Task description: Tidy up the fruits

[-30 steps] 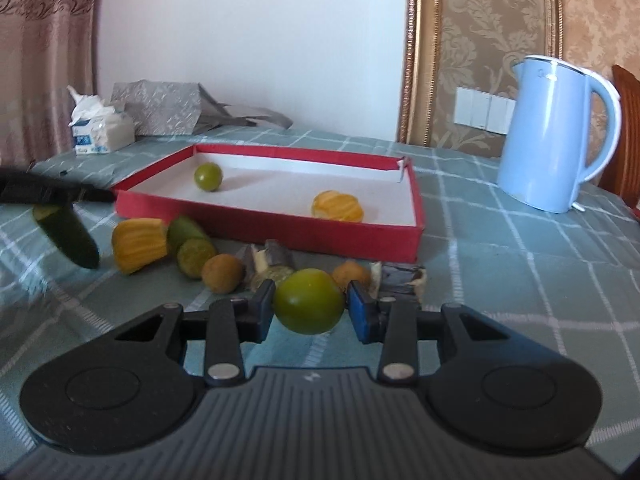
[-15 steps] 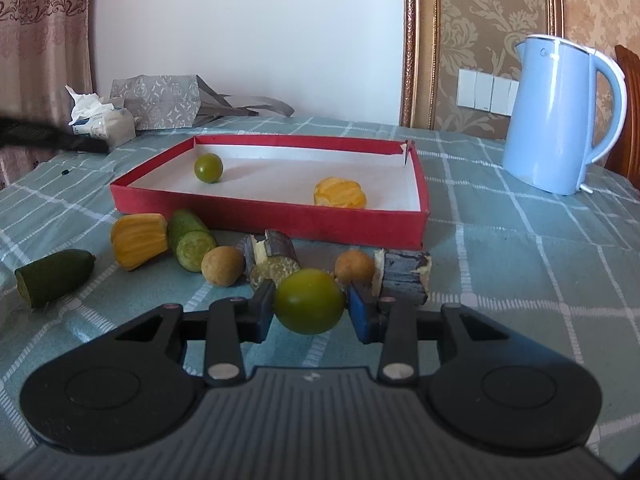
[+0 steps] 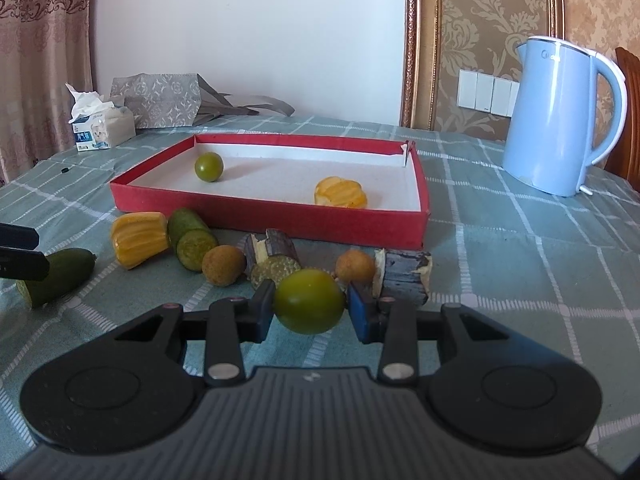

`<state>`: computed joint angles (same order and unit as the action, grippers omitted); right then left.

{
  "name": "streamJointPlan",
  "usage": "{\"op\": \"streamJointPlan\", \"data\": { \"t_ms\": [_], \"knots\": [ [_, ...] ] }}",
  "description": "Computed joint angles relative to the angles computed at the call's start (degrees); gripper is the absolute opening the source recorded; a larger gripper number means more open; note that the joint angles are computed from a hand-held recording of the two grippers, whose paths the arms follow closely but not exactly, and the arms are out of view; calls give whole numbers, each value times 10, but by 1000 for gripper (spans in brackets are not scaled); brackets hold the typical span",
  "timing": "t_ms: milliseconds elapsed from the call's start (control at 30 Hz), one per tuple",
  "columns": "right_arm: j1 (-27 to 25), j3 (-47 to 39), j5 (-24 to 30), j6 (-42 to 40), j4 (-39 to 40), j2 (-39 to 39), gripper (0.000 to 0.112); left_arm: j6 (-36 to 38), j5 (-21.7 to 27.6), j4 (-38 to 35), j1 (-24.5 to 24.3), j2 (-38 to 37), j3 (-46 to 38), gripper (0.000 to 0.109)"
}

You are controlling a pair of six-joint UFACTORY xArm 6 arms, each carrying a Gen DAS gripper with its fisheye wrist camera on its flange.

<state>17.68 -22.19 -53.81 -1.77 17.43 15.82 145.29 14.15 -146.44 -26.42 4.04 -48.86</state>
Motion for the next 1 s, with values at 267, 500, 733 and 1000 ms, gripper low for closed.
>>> {"op": "streamJointPlan", "data": {
  "t_ms": [267,500,733,1000],
  "knots": [
    [0,0,3,-2,-2,-1,37,63,-50,-53,-12,42,-43,47],
    [-1,0,5,1,-1,-1,37,83,-58,-75,-11,52,-49,32],
    [-3,-1,6,2,-3,0,37,127,-32,-120,-3,44,-38,32],
    [-4,-3,8,2,-5,2,37,217,-10,-188,2,30,-43,32]
  ]
}}
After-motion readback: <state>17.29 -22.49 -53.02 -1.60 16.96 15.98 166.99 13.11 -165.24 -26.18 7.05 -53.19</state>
